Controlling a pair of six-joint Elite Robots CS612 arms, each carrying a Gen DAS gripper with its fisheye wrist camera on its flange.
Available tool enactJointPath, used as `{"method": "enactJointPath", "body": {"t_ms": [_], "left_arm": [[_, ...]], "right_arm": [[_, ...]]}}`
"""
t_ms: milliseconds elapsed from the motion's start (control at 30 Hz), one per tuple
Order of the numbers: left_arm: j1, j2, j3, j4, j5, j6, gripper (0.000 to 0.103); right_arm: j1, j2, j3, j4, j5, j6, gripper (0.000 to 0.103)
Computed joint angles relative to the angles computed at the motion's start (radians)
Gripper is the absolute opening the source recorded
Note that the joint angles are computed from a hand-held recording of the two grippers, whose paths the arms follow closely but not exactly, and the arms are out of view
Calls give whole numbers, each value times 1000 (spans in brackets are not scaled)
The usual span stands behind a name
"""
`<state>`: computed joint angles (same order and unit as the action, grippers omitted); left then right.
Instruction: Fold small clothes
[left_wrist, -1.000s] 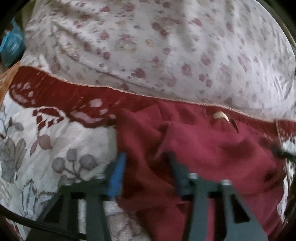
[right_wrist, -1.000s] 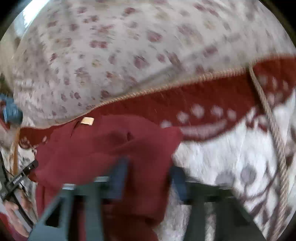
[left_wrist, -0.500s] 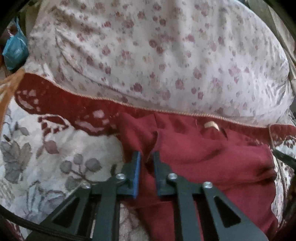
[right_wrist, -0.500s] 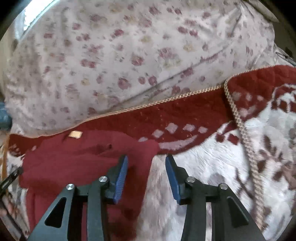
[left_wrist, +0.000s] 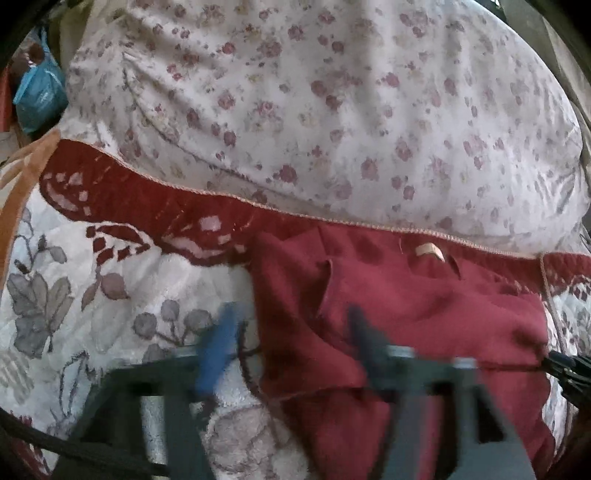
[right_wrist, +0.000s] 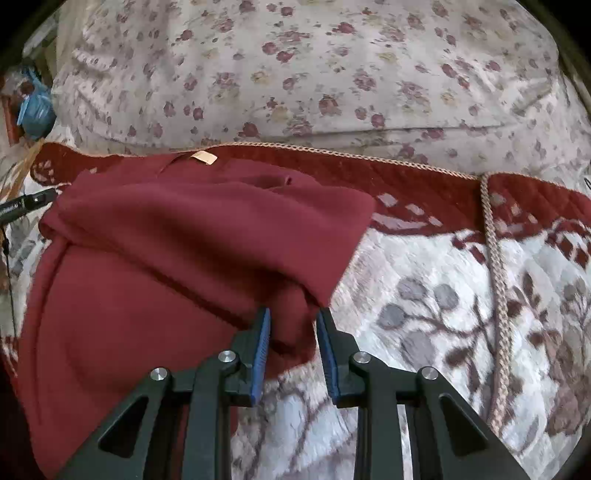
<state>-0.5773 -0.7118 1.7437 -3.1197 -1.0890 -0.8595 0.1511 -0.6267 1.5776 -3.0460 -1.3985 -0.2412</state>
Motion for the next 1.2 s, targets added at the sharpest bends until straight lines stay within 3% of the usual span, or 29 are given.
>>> {"method": "enactJointPath", "body": {"t_ms": [133,200,267,367,433,567,733,833,1067,1200], "left_arm": [[1,11,-20,22,-4,8,72],[4,20,-36,58,-15,7,72],[10,33,-59,120,-41,5,72],[12,46,-76,169,-49,3,78],[11,44,-69,162,-39,-8,80],[13,27,-44,128,-62,-16,80],[0,-21,45,22,-97,-26,80],[-16,-52,94,-2,-103,-54,80],[-70,-88,204,-86,-146,-123,80],[-101,-93,237,-83,-161,-158,80]], "right_arm": [[-11,-11,1,-50,59,90,31],[-3,5,-27,-69,52,126,43],[3,28,-71,-32,65,131,49],[19,79,-163,89,-27,149,48],[9,77,-158,88,10,197,48],[0,23,-74,33,-5,177,51],[-31,-61,65,-27,83,137,72],[-44,-97,141,-70,124,99,73],[-76,-131,266,-112,241,118,73],[-79,-120,269,-136,276,127,74]]}}
